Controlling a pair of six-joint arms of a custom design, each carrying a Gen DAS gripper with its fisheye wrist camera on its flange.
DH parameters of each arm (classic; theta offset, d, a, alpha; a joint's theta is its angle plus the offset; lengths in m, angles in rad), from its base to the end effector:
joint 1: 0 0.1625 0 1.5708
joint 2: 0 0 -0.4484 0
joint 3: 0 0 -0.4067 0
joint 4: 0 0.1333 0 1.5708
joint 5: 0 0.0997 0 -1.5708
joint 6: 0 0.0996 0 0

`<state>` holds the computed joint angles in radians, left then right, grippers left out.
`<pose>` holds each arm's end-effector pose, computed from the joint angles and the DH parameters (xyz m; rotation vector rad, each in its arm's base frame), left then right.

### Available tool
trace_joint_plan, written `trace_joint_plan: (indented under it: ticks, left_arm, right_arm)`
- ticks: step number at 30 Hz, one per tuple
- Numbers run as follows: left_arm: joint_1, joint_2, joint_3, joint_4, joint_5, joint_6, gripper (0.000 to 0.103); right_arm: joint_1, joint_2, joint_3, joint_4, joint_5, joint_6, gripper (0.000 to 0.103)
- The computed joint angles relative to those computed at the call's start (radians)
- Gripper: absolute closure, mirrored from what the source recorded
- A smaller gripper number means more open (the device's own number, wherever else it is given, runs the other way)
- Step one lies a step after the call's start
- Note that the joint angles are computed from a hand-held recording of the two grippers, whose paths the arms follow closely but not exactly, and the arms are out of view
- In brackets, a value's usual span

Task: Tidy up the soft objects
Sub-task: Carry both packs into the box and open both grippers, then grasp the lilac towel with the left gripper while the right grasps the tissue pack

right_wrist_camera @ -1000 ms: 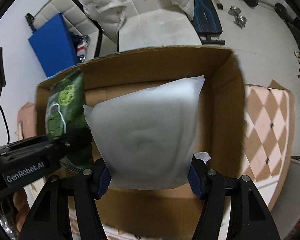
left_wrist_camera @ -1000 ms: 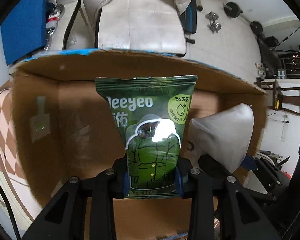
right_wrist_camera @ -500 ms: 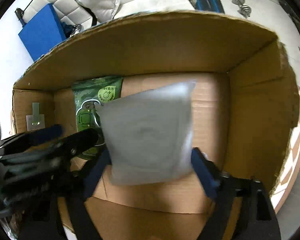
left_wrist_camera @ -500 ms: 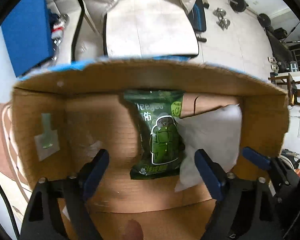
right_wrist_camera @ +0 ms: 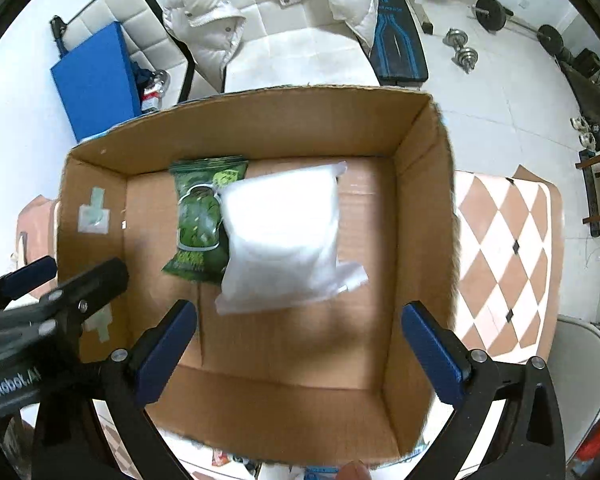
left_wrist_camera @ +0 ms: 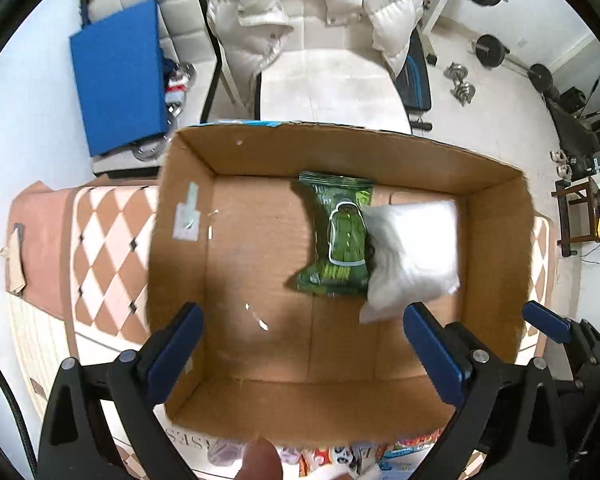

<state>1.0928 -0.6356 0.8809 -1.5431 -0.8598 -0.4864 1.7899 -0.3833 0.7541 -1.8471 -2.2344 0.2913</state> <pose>-0.2062 -0.8291 0.2304 0.1118 2.3894 -0.1206 0.2630 -0.8499 0.0953 -0.0490 -2.4746 0.1020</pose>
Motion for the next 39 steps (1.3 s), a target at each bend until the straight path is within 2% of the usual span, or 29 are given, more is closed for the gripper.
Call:
trace_joint_plan:
  ticks: [1,9,13,15,18,20,23,28,31,33,34,35,36,38,39]
  left_arm:
    - [-0.001,0.005,-0.005,-0.011,0.011,0.004,0.001]
    - [-0.074,-0.153,0.234,-0.16,0.019,0.018,0.001]
    - [-0.109,-0.272,0.41,-0.254,0.023,0.053,0.001]
    - [-0.133,-0.345,0.536,-0.311,0.078,0.087,0.001]
    - [-0.162,-0.429,0.726,-0.321,0.234,0.159,0.001]
    - [-0.154,-0.438,0.789,-0.267,0.291,0.202,0.001]
    - [-0.119,-0.422,0.842,-0.203,0.315,0.276,0.003]
    - [-0.072,-0.355,0.928,-0.308,0.395,0.511,0.003]
    - [-0.045,-0.319,0.937,-0.329,0.397,0.563,0.003]
    - [-0.03,-0.295,0.934,-0.317,0.402,0.581,0.003]
    - [-0.021,-0.285,0.932,-0.307,0.405,0.591,0.005]
    - [-0.016,-0.281,0.932,-0.311,0.404,0.599,0.02]
    - [-0.01,-0.279,0.925,-0.286,0.397,0.577,0.044]
    - [0.008,-0.267,0.877,-0.142,0.365,0.421,0.061]
    - [0.019,-0.268,0.86,-0.098,0.335,0.335,0.064]
  right_arm:
    - [0.008,-0.021,0.037,-0.016,0.0,-0.003,0.0]
    - [0.067,-0.162,0.275,-0.183,0.026,-0.048,0.0]
    - [0.086,-0.264,0.436,-0.27,0.06,-0.059,0.0]
    - [0.092,-0.329,0.554,-0.314,0.084,-0.08,0.0]
    - [0.094,-0.399,0.703,-0.31,0.115,-0.101,0.0]
    - [0.092,-0.421,0.784,-0.266,0.096,-0.099,0.0]
    - [0.077,-0.418,0.88,-0.22,0.062,-0.092,0.0]
    - [0.045,-0.386,0.966,-0.228,0.021,-0.077,0.0]
    - [0.037,-0.373,0.982,-0.233,0.0,-0.075,0.0]
    - [0.038,-0.363,0.983,-0.203,-0.04,-0.051,0.0]
    - [0.038,-0.36,0.985,-0.194,-0.048,-0.05,0.0]
    - [0.036,-0.356,0.987,-0.184,-0.049,-0.059,0.0]
    - [0.033,-0.353,0.988,-0.173,-0.052,-0.066,0.0]
    - [0.03,-0.344,0.987,-0.143,-0.071,-0.071,0.0]
    - [0.028,-0.341,0.988,-0.136,-0.082,-0.075,0.0]
